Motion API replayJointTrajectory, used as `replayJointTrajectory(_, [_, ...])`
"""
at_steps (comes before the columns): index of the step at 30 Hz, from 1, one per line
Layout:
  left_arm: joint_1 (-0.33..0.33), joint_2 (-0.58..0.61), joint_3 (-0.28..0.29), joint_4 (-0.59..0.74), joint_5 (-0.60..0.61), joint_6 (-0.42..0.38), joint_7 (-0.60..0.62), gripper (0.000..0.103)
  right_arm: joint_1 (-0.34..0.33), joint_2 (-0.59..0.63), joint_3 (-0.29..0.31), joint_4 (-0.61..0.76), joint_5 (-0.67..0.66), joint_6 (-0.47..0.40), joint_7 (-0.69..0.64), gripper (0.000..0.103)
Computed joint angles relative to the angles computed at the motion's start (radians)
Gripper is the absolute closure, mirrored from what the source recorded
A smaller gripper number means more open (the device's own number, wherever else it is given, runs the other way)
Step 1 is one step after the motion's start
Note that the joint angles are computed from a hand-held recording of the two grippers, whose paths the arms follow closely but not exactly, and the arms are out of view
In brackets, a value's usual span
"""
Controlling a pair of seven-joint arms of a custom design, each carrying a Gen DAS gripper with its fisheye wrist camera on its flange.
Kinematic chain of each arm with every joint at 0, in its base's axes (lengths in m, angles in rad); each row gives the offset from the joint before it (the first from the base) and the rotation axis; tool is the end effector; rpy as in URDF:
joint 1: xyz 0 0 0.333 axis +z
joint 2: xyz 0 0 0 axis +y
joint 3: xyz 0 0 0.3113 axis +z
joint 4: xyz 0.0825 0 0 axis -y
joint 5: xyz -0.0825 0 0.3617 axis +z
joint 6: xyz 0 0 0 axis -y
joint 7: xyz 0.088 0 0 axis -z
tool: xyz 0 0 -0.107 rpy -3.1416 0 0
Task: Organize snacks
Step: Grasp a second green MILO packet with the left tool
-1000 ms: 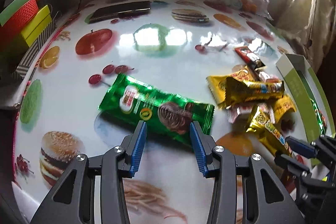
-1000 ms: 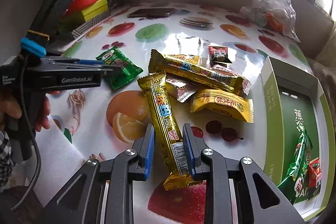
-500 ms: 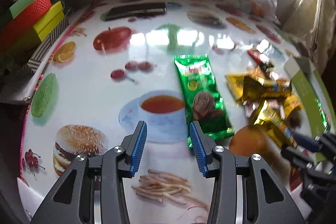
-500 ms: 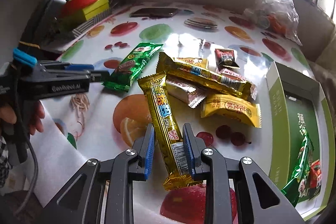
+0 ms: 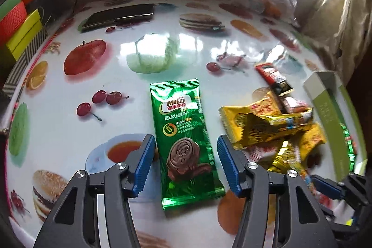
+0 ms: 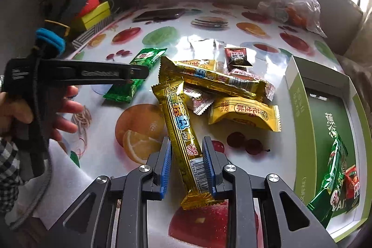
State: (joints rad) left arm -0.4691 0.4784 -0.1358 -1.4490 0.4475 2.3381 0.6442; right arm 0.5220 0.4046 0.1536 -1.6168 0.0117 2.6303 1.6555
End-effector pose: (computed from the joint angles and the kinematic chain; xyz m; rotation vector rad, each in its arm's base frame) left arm 0.5965 -0.3812 0.4629 -2.0476 1.8425 -0.5698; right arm 0.5510 0.4199 0.4687 -2.2193 1.2408 -0.2410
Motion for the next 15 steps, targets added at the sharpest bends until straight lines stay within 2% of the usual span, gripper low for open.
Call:
replayJointTrajectory(7, [-0.025,0.049,0.011,0.085,0.031,-0.093,0.026,0.047,-0.002,-0.004,-0.001,-0.006,0.004,0.006,0.001,0.078])
replayJointTrajectory(15, [-0.031,0.057,0.016,0.1,0.036,-0.111,0.023,0.047,-0.005,-0.007,0.001,-0.009,0.009,0.006,0.002,0.078])
